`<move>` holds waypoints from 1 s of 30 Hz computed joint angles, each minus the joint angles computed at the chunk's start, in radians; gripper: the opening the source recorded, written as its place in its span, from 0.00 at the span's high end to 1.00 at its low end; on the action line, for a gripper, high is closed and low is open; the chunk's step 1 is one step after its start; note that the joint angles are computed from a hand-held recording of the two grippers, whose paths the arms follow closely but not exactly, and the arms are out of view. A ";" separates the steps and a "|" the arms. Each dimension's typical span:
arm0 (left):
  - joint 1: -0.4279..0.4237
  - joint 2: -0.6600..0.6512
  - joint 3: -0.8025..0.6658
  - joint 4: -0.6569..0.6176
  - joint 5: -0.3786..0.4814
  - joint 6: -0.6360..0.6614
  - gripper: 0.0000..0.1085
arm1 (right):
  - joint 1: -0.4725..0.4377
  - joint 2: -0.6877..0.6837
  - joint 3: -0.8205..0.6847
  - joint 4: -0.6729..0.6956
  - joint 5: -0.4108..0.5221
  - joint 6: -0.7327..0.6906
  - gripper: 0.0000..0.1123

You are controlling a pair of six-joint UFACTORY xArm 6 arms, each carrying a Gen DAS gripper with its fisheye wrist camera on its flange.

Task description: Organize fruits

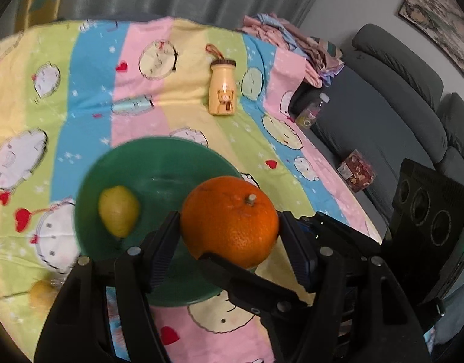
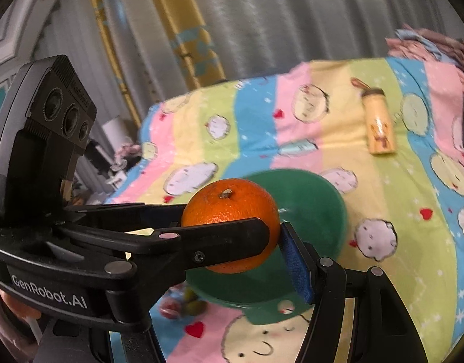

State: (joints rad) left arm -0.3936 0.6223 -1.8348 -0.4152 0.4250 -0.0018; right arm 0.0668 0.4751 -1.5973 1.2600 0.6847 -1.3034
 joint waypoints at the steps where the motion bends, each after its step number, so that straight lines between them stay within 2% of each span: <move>1: 0.001 0.020 -0.020 -0.024 0.010 0.011 0.39 | 0.005 0.009 -0.006 -0.021 -0.021 0.019 0.40; 12: 0.028 0.078 -0.059 -0.217 0.058 0.088 0.39 | 0.047 0.066 -0.043 -0.214 -0.110 0.166 0.40; 16: 0.032 0.089 -0.060 -0.233 0.071 0.083 0.39 | 0.068 0.071 -0.034 -0.295 -0.155 0.211 0.40; 21: 0.035 0.094 -0.069 -0.235 0.083 0.081 0.39 | 0.075 0.069 -0.028 -0.322 -0.176 0.229 0.40; 30: 0.036 0.113 -0.098 -0.161 0.105 0.017 0.38 | 0.090 0.079 -0.027 -0.413 -0.222 0.308 0.40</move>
